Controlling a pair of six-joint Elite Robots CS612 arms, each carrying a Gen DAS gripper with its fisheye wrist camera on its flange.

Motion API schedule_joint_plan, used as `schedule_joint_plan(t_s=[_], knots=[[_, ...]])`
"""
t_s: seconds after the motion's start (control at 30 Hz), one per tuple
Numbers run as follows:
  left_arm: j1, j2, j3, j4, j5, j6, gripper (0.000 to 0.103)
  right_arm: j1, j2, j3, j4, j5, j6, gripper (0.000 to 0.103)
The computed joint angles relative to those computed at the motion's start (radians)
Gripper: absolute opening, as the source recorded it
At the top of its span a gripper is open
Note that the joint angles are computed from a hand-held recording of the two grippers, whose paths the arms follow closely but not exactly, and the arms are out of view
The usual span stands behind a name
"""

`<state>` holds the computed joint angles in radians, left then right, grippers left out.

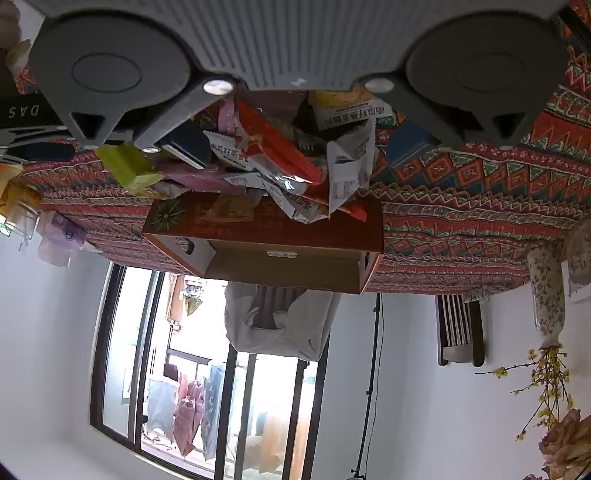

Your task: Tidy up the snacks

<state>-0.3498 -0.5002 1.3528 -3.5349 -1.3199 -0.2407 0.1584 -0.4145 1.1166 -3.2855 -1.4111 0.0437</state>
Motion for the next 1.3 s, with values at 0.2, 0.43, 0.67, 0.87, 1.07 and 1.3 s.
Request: schedule_joint_plan(t_s=[0.2,0.43,0.67,0.87,1.07,1.3], knots=[[0.0,-0.001,-0.004,0.022,-0.005,-0.003,0.103,0.0,0.006,-0.007,0.001,0.004,0.002,0.103],[-0.002,0.001,-0.009,0.015,-0.001,-0.001,0.103,0.0,0.004,-0.002,-0.011,-0.002,-0.008,0.103],[0.0,0.0,0.002,-0.008,-0.009,-0.003,0.103,0.0,0.003,0.001,-0.018,-0.005,-0.012,0.103],[0.001,0.001,0.003,-0.014,-0.013,-0.01,0.103,0.001,0.004,0.0,-0.017,-0.012,-0.012,0.103],[0.002,0.002,0.004,-0.019,-0.022,-0.01,0.103,0.001,0.003,0.0,-0.014,-0.012,-0.012,0.103],[0.002,0.002,0.004,-0.02,-0.03,-0.012,0.103,0.001,0.003,0.001,-0.016,-0.013,-0.012,0.103]])
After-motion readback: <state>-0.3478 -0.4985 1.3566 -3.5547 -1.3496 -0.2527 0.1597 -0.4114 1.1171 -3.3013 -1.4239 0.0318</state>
